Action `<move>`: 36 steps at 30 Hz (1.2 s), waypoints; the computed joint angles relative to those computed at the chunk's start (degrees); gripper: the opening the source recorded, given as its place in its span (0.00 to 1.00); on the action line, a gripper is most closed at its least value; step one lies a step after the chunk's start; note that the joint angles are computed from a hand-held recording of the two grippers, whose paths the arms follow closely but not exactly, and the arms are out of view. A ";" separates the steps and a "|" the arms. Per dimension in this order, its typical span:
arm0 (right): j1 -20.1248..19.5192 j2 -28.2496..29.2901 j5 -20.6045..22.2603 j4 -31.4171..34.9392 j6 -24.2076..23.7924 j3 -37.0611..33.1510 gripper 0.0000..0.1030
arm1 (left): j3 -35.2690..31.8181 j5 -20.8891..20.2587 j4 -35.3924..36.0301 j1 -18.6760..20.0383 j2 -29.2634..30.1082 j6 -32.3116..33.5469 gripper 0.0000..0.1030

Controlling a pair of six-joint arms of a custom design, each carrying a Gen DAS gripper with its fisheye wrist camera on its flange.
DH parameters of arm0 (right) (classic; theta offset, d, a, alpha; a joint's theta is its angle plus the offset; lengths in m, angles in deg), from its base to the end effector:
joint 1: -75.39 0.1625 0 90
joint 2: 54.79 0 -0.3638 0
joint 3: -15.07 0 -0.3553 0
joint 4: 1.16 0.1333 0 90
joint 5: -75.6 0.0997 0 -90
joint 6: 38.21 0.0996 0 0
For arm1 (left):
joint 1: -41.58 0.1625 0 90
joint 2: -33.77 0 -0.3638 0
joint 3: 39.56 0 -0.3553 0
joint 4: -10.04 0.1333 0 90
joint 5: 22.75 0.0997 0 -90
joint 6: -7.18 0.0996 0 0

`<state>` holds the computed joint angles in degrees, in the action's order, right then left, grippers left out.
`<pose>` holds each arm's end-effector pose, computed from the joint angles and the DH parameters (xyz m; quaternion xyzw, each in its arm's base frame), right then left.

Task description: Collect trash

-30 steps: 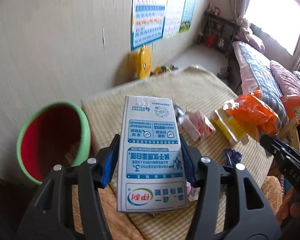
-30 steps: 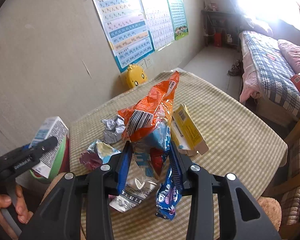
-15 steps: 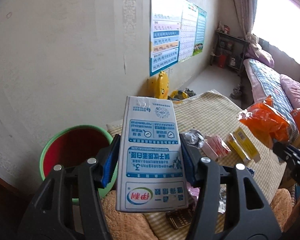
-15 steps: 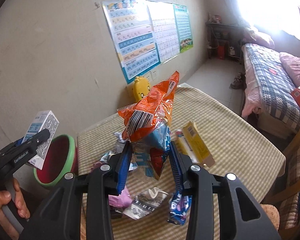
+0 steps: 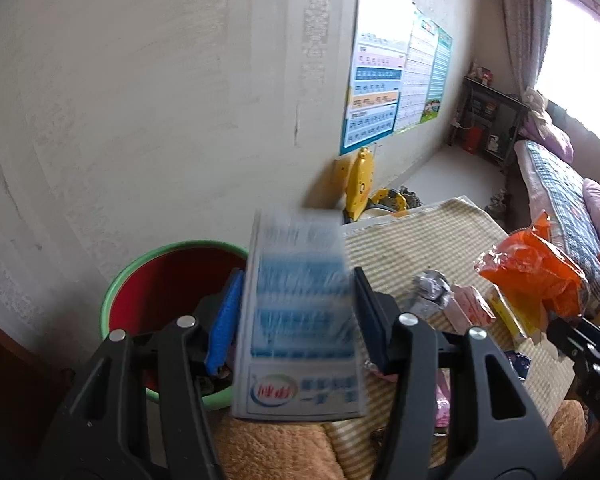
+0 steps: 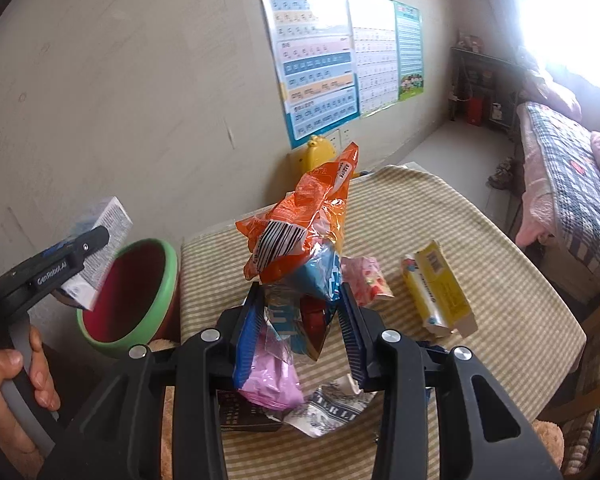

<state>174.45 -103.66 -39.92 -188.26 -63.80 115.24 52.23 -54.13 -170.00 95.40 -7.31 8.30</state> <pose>0.1830 -0.5737 0.1680 0.1855 -0.8833 0.3463 0.2559 -0.1834 -0.6206 0.1496 0.1065 0.8307 -0.4187 0.3512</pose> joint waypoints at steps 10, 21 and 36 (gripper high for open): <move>1.44 2.59 -0.60 2.12 -0.88 -2.08 0.35 | 1.05 -1.40 2.20 2.39 -2.21 -3.03 0.45; 1.04 2.84 -1.33 4.42 0.52 -2.73 0.35 | -6.09 -17.32 26.33 8.57 1.32 -14.60 0.67; -0.17 1.33 -0.24 4.76 2.67 -1.50 0.35 | -10.44 -18.80 31.80 9.21 5.83 -14.02 0.54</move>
